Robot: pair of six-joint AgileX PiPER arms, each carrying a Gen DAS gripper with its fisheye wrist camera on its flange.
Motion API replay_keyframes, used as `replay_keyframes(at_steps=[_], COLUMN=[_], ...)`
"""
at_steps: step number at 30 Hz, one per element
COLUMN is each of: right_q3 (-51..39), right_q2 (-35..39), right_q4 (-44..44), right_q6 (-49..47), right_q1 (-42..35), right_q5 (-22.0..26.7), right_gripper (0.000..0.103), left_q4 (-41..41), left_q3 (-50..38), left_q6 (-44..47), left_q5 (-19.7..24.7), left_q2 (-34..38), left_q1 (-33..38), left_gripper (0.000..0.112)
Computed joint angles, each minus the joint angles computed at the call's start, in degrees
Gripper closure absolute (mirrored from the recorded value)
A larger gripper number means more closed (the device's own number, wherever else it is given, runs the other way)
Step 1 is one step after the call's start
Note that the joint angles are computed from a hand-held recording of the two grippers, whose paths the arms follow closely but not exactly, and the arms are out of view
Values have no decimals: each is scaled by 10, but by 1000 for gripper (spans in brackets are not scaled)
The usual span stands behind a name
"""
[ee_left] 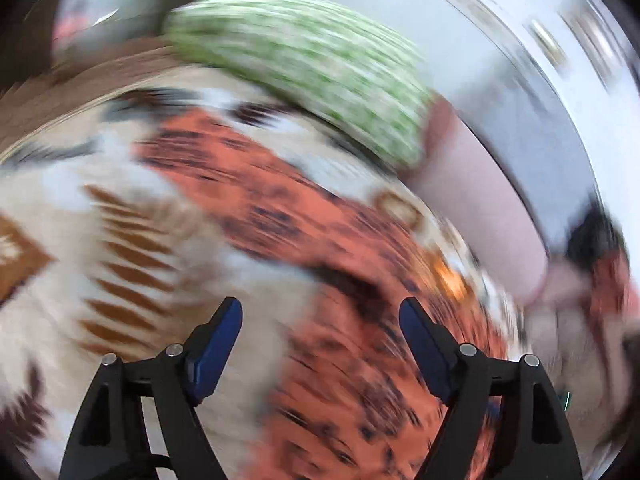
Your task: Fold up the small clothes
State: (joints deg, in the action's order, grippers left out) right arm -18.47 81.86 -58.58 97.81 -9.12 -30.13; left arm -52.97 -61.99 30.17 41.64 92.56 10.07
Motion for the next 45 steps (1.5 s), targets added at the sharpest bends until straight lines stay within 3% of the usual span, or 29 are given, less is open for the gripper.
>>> replay_keyframes(at_steps=[3, 4, 9, 14, 15, 16, 18, 19, 20, 25, 31, 37, 40, 42, 43, 44, 45], right_q3=[1, 1, 10, 36, 42, 46, 53, 55, 57, 63, 91, 116, 126, 129, 131, 132, 132], right_q2=[-9, -11, -51, -82, -89, -95, -114, -123, -129, -135, -135, -180, -220, -237, -242, -250, -254], right_q4=[11, 9, -9, -5, -8, -9, -18, -22, -21, -17, 15, -72, -137, -174, -196, -216, -229], right_q6=[-6, -1, 31, 53, 61, 66, 83, 91, 94, 89, 40, 103, 158, 188, 199, 210, 217], right_q1=[11, 10, 26, 47, 49, 49, 53, 55, 58, 54, 14, -89, -156, -198, -225, -249, -264], right_q5=[18, 21, 53, 81, 86, 88, 98, 105, 110, 107, 50, -12, -40, -65, -83, -99, -108], right_gripper=[21, 21, 21, 21, 21, 21, 21, 21, 21, 21, 21, 21, 21, 21, 21, 21, 21], left_q4=[-49, -55, -72, -91, -84, -69, -5, 26, 36, 76, 102, 170, 204, 248, 263, 271, 272], left_q3=[-111, -143, -233, -284, -297, -317, -358, -380, -390, -376, -487, -579, -537, -506, -491, -488, -503], left_q6=[-51, -61, -127, -159, -171, -193, -230, -246, -253, -201, -168, -209, -224, -243, -248, -251, -243], left_q5=[92, 98, 92, 66, 62, 66, 74, 83, 92, 46, 73, 101, 69, 36, 24, 31, 60], left_q2=[133, 164, 258, 295, 305, 319, 335, 343, 348, 243, 142, 105, 92, 106, 122, 149, 188], left_q1=[82, 83, 75, 69, 71, 74, 72, 70, 74, 70, 3, -180, -303, -391, -431, -463, -488], left_gripper=[31, 31, 32, 35, 39, 51, 84, 107, 108, 108, 108, 108, 107, 99, 85, 60, 49])
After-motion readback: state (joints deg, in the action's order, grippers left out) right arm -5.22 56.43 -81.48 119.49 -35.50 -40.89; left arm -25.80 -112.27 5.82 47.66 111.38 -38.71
